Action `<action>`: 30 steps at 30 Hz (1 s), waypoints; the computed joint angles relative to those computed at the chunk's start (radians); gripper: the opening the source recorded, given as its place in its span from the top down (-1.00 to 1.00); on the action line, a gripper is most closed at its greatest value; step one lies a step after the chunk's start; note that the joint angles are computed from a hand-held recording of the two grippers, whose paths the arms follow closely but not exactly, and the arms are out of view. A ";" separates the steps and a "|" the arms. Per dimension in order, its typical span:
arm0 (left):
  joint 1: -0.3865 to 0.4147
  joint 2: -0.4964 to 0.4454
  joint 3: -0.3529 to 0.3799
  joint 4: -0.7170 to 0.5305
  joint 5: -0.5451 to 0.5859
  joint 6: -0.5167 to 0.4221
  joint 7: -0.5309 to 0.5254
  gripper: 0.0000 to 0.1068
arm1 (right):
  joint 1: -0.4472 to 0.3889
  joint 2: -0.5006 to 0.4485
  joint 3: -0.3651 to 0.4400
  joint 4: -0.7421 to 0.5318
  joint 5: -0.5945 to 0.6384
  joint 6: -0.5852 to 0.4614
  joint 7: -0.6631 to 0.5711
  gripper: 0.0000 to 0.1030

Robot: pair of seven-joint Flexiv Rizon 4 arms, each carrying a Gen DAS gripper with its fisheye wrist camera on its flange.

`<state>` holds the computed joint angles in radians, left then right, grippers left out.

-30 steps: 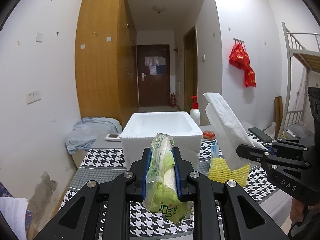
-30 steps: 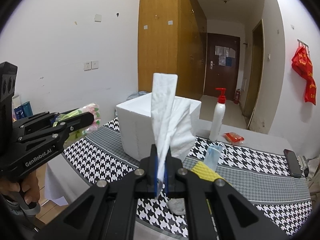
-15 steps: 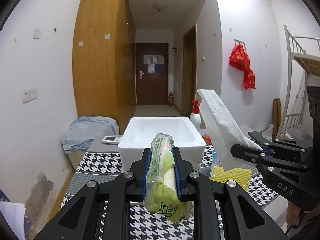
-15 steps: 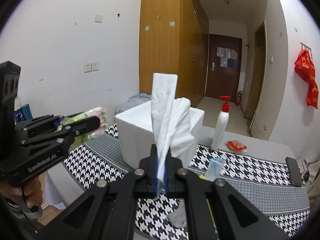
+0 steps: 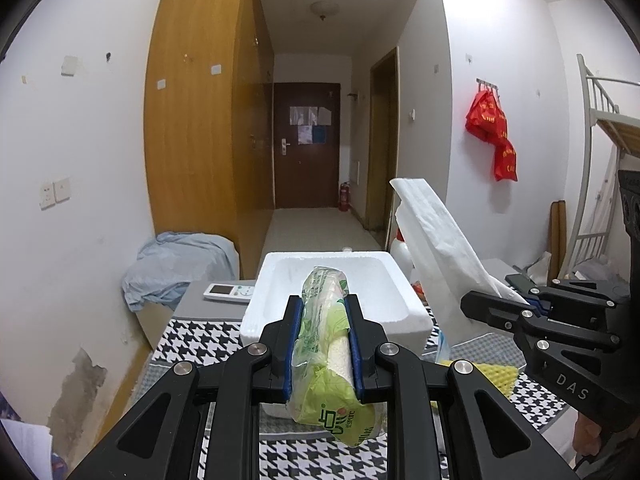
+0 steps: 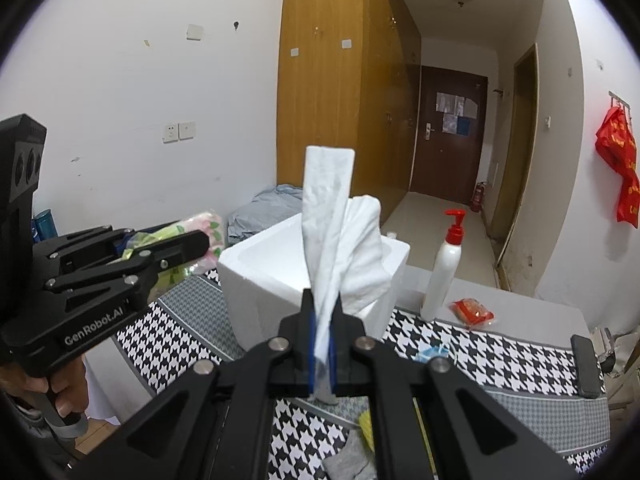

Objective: Organize soft objects
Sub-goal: 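Lift and carry the package and napkins with both tools toward the white foam box, then lower the green package into the foam box and open the left tool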

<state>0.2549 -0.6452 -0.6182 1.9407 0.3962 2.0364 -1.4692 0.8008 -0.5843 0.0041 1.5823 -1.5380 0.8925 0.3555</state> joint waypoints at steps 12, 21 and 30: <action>-0.018 -0.043 -0.037 -0.090 -0.057 -0.082 0.067 0.58 | -0.020 -0.019 -0.019 -0.048 0.033 0.045 -0.054 0.86; -0.017 -0.121 -0.094 -0.167 -0.127 -0.145 0.181 0.58 | -0.029 -0.034 -0.040 -0.076 0.060 0.060 -0.071 0.86; -0.059 -0.170 -0.084 -0.226 -0.215 -0.187 0.272 0.58 | -0.039 -0.075 -0.062 -0.115 0.120 0.114 -0.110 0.86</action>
<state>0.1960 -0.8153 -0.7020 1.7146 0.1807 1.8497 -1.1974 0.7617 -0.6594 -0.0577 1.4673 -1.4176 1.0064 0.2455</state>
